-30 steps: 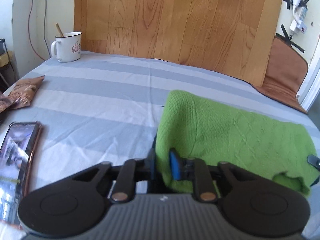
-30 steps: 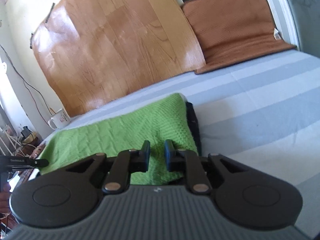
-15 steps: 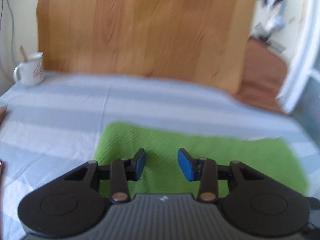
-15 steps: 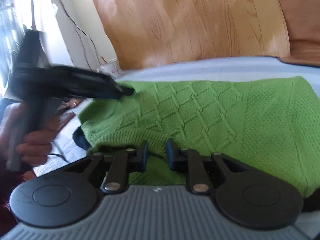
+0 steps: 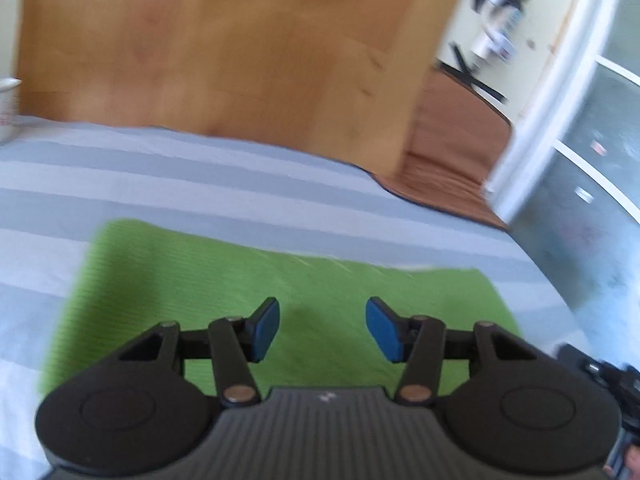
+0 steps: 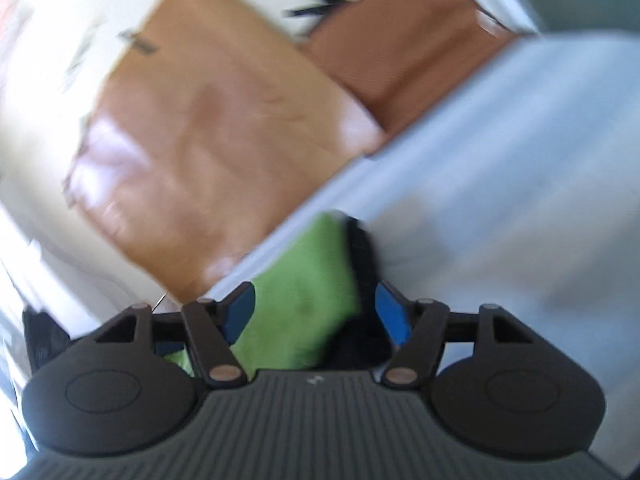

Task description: Fold small clothes

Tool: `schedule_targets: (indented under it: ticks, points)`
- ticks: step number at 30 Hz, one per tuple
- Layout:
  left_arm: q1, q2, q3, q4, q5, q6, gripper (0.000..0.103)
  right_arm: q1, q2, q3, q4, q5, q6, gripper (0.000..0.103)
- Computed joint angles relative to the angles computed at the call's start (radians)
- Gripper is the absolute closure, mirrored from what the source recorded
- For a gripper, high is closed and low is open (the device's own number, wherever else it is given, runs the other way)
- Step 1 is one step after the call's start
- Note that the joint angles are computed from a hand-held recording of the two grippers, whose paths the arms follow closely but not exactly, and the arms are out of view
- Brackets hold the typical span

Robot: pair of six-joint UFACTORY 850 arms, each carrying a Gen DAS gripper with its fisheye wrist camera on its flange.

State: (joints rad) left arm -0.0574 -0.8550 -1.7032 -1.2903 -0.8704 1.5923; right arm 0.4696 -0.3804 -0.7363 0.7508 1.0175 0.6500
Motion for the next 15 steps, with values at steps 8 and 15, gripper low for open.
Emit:
schedule_targets:
  ticks: [8, 15]
  points:
    - [-0.049, -0.088, -0.101, 0.127, -0.027, -0.119, 0.099, -0.028, -0.017, -0.052, -0.028, -0.130, -0.004, 0.035]
    - [-0.061, -0.103, -0.137, 0.171, -0.019, -0.190, 0.097, -0.054, -0.075, -0.169, -0.026, -0.261, -0.136, 0.068]
